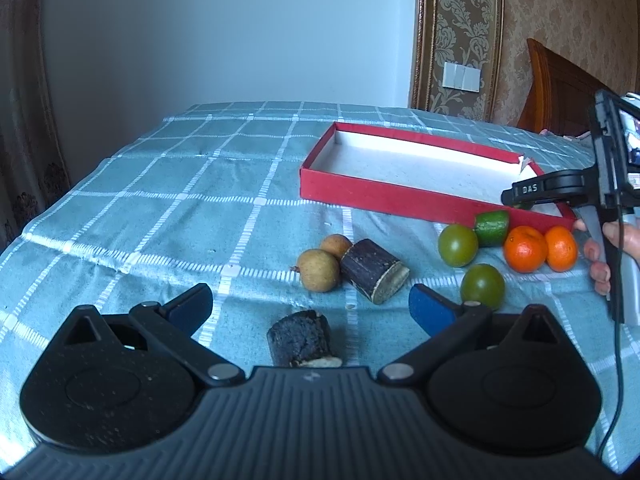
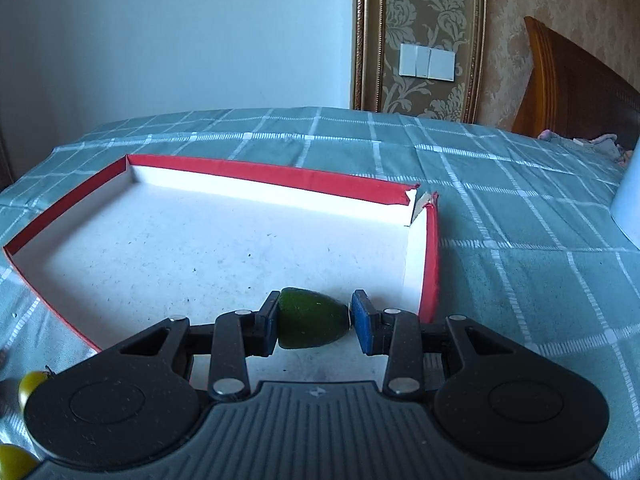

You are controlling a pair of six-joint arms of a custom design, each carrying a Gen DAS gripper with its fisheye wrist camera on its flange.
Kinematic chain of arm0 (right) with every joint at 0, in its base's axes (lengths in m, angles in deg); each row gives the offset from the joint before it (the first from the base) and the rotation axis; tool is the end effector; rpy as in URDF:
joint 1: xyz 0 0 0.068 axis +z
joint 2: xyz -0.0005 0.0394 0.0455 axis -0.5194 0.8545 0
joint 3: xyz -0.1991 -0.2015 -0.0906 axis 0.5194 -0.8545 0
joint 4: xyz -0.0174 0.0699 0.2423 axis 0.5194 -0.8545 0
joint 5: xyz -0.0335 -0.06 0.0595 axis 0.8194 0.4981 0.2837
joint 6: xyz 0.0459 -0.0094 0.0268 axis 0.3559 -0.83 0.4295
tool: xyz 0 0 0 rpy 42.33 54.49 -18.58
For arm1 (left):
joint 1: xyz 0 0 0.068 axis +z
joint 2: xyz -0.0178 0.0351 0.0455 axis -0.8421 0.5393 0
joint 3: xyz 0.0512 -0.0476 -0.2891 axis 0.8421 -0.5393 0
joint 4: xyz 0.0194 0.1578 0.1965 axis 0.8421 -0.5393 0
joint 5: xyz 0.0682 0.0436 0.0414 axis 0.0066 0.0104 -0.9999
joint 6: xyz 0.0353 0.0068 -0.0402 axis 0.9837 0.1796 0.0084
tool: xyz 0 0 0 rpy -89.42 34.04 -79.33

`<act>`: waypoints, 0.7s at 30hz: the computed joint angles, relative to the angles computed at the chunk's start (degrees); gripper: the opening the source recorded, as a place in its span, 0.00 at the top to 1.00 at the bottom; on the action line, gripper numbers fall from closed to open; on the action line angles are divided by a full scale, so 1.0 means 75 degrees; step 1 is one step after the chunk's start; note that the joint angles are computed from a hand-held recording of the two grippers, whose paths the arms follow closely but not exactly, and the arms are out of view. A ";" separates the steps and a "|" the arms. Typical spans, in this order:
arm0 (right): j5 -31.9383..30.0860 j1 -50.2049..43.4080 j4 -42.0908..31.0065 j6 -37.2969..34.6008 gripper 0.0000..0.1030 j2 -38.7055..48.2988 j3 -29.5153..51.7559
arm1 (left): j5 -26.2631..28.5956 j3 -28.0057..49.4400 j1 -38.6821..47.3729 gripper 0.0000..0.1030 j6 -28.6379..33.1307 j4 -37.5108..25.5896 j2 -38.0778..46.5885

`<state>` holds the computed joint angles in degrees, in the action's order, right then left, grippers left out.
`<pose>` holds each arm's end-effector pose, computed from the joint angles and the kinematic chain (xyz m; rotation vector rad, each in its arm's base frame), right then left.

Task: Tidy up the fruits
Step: 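Carry the pepper piece into the red tray and open the right gripper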

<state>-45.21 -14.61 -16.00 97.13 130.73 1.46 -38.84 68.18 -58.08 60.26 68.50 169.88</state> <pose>0.3756 0.1010 0.1432 0.1267 2.2053 -0.0560 0.2368 -0.0081 0.1614 0.1673 2.1273 -0.1210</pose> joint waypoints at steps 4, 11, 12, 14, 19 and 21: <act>-0.0328 -0.0091 0.0390 0.0106 0.45 -0.0252 -0.0365 | 0.0067 -0.0402 0.0115 0.00 0.0192 0.0357 -0.0294; 0.0338 0.0300 0.1850 0.0439 0.24 -0.1778 -0.2340 | -0.0139 -0.0828 0.0214 0.00 0.0362 0.0690 -0.0570; 0.0464 0.0396 0.2065 0.0495 0.24 -0.1969 -0.2671 | -0.0279 -0.0839 0.0156 0.00 0.0345 0.0776 -0.0496; 0.0755 0.0554 0.2579 0.0620 0.24 -0.2205 -0.3287 | -0.0414 -0.0799 0.0075 0.00 0.0292 0.0855 -0.0305; 0.1310 0.0620 0.4497 0.0822 0.16 -0.2073 -0.4500 | -0.0657 -0.0674 -0.0025 0.00 -0.0171 0.0710 -0.0005; 0.1198 0.0508 0.4768 0.0823 0.16 -0.2053 -0.4585 | -0.0949 -0.0737 -0.0170 0.00 -0.0222 0.0877 0.0022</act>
